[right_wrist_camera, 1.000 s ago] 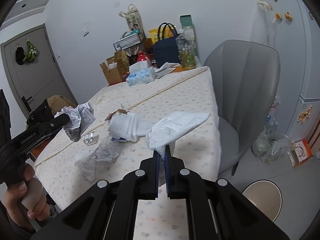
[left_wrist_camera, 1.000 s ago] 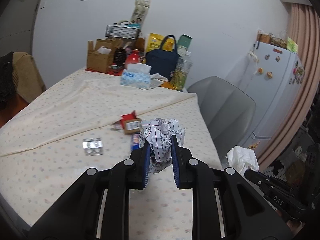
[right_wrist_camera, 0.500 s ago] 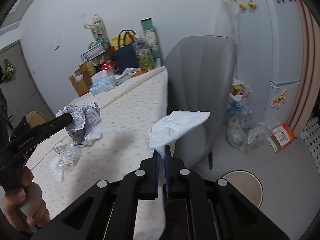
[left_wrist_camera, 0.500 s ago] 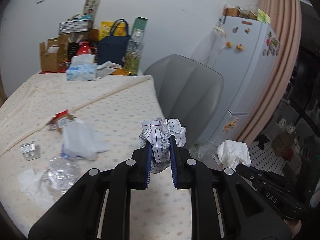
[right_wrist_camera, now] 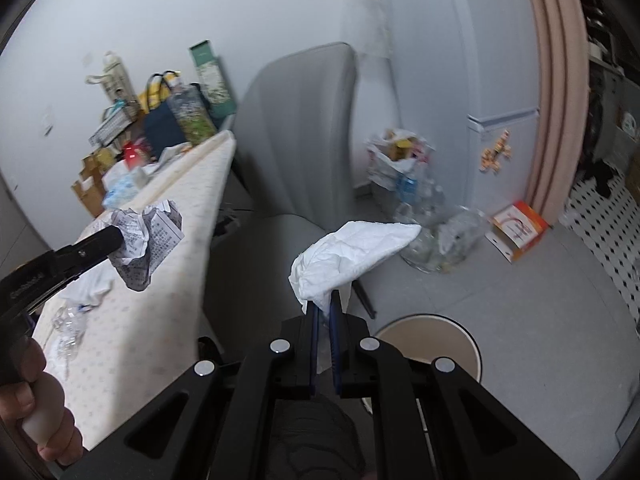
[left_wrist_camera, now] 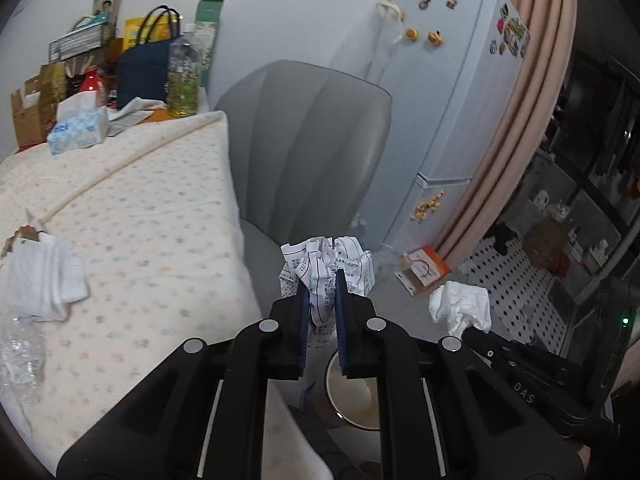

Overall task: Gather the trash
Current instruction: 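Carry the crumpled paper and tissue in both grippers over to the beige bin, then open both grippers to drop the paper and tissue into the bin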

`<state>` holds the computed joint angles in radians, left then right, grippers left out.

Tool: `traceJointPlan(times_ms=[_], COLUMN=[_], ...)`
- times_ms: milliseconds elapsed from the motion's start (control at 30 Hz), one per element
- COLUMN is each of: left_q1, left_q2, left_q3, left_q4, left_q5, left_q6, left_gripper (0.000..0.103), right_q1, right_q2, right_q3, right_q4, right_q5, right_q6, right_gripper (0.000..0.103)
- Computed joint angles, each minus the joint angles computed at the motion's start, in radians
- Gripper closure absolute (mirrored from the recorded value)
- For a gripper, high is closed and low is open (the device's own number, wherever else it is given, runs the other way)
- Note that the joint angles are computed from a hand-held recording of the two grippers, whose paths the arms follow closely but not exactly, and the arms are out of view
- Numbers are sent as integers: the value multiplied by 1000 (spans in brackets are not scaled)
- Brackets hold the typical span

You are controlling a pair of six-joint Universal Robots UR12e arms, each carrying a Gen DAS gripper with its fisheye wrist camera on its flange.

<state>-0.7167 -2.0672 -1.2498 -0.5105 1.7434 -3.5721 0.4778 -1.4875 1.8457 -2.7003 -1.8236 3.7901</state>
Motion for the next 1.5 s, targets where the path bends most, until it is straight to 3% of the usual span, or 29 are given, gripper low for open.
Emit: traceJointPlan(times_ms=[333,367,400,467,733,933,1000,1067,1167,1233,1333,1400,1500], left_q1=[-21,-21,-23,-27,-36,-45,-44,-40,-43,-41,-35,-30,-24], left_q2=[-92,-99,-105,-120,-181,-234,-251,-265,-255,-238,-213,-188,-150], left_q3=[126,136,143,163,246,324,349,374,358,335,305,274,223], left_q4=[-155,-168,-176,-201,-304,-371,-393,-425,-393,-363,-334,-306,-245], left_q5=[-49,-56,-58,-64,-126,-190,-229,-290,-267,-259,-240,-217,-173], left_q6=[15,14,15,21,34,57,55,66,70,62,33,8,-13], left_gripper=[91,91,91,91,91,89,83,52,26,19,16,14,9], right_q1=[-76,-92,-101,-102,-128,-146,-149,-152,-155,-152,-146,-128,-98], right_q2=[11,11,9,9,-28,-105,-123,-138,-149,-146,-140,-130,-117], right_q3=[55,65,76,88,142,195,203,212,219,216,209,196,174], right_q4=[47,50,42,31,20,32,37,37,26,19,7,-7,-15], right_q5=[62,99,117,103,108,22,-4,-18,-28,-31,-28,-46,-91], right_q6=[62,83,97,101,133,198,211,224,231,230,219,208,206], right_gripper=[93,88,70,51,51,51,48,46,45,43,39,23,10])
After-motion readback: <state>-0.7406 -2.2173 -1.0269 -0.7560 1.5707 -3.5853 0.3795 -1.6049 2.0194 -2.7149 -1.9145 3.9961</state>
